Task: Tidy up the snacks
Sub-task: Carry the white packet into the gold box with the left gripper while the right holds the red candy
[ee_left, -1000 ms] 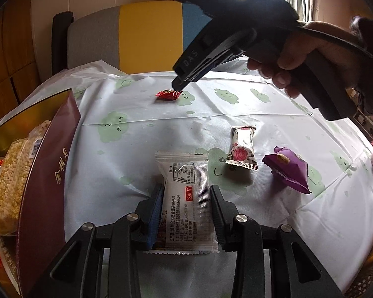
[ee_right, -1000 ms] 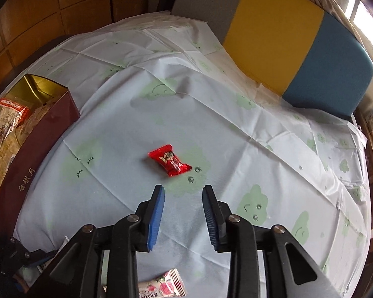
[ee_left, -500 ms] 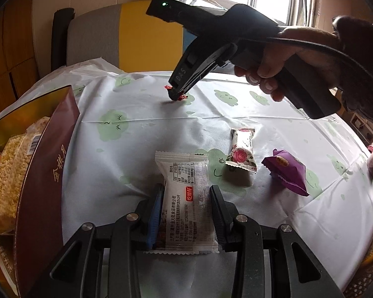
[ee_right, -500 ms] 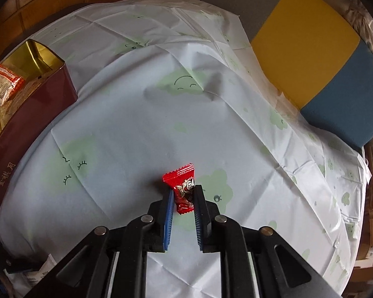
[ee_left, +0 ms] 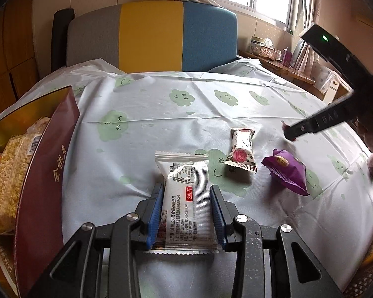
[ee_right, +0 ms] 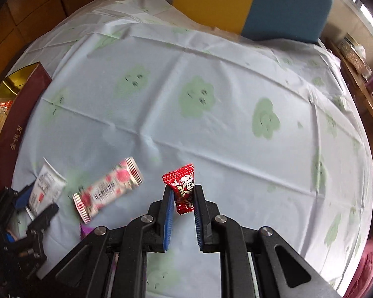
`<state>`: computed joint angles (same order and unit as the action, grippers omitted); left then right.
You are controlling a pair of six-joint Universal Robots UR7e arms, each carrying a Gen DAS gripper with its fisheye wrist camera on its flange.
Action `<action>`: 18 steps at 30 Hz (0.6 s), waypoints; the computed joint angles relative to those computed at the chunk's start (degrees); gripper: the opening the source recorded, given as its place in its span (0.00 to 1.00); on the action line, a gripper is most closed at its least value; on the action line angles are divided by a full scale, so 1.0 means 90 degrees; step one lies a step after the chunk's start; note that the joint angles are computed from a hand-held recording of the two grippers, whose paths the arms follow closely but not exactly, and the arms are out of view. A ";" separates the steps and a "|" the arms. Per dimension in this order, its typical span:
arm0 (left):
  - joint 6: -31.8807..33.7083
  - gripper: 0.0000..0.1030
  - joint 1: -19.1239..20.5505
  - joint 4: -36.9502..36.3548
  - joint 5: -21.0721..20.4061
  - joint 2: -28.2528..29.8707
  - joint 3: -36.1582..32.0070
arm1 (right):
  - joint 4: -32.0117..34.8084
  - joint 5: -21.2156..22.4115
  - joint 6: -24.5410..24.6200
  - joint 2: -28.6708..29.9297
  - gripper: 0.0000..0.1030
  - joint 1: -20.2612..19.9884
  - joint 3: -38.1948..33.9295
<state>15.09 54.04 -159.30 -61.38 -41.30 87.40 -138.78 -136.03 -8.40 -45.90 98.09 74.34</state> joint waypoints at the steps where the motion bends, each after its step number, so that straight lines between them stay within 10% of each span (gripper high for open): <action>1: 0.0013 0.37 -0.0012 -0.0003 0.0026 0.0017 -0.0012 | -0.0020 -0.0018 0.0178 -0.0129 0.15 -0.0045 0.0221; 18: 0.0190 0.35 -0.0234 0.0234 0.0694 0.0123 -0.0097 | -0.1202 -0.0780 -0.0397 -0.0108 0.15 0.0061 0.1026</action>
